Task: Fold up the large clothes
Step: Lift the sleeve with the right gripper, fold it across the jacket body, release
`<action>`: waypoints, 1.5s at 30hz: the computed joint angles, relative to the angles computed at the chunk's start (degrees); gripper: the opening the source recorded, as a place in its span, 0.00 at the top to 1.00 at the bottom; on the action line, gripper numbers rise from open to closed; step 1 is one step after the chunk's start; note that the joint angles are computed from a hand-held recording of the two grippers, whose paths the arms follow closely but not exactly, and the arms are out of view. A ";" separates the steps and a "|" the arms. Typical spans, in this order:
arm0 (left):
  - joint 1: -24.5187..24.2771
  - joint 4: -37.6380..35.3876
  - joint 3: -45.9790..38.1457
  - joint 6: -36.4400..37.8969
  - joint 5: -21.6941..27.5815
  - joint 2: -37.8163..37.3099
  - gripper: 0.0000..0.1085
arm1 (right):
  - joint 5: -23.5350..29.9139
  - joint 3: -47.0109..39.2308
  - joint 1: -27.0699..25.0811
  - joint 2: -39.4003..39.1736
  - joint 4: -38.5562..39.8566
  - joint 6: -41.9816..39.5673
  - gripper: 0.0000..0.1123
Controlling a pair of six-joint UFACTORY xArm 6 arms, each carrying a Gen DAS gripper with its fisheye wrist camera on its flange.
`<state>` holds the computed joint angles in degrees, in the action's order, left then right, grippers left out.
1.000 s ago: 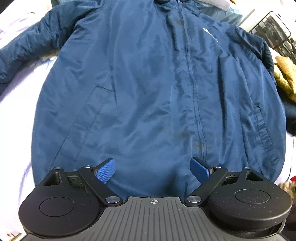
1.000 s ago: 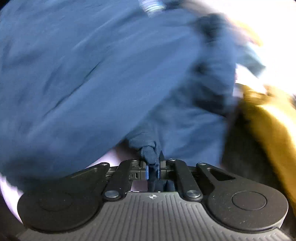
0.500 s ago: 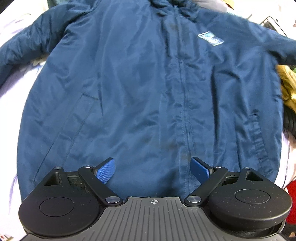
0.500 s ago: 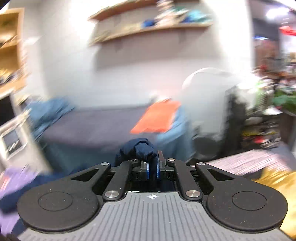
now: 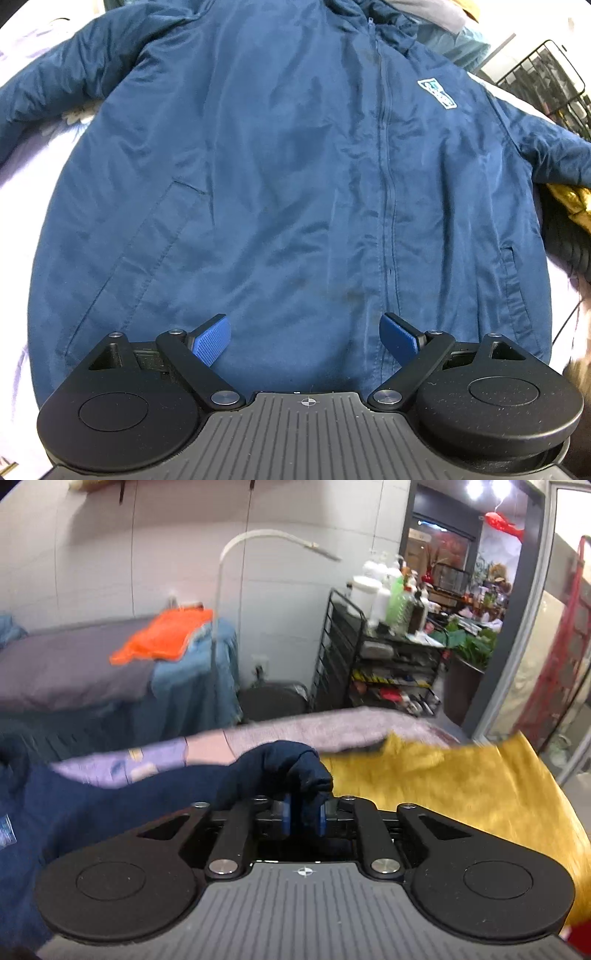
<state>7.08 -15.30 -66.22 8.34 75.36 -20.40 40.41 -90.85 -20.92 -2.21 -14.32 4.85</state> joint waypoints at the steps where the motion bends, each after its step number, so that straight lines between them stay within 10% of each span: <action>1: -0.19 -0.12 -0.31 0.09 0.09 0.37 0.05 | -0.59 3.38 -0.15 -2.62 -0.49 0.48 0.74; 5: -1.77 -0.31 -1.23 0.68 -0.40 1.43 0.05 | 0.98 9.89 0.09 -7.94 -6.91 7.72 0.27; 19: -5.06 0.76 -2.43 1.95 -0.87 1.40 0.05 | -7.19 13.03 -2.34 -9.99 42.98 22.97 0.20; 24: -2.47 1.21 -0.45 0.07 -0.12 -0.81 0.05 | -14.66 13.87 -0.82 -5.74 31.27 39.46 0.35; 28: -0.34 1.42 1.38 -1.55 -0.45 -2.31 0.05 | -18.24 14.32 -0.37 -4.38 27.86 41.41 0.78; 36: 0.45 1.46 3.39 0.65 -2.73 -3.32 0.05 | -11.75 2.74 2.50 0.65 17.85 36.20 0.88; 45: 2.89 1.69 3.51 3.14 -4.33 -3.69 0.05 | -5.42 -22.44 17.97 15.77 18.78 14.85 0.88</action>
<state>9.96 -13.61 -62.71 11.48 71.03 -24.09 34.98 -113.29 -2.95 13.56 4.46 19.70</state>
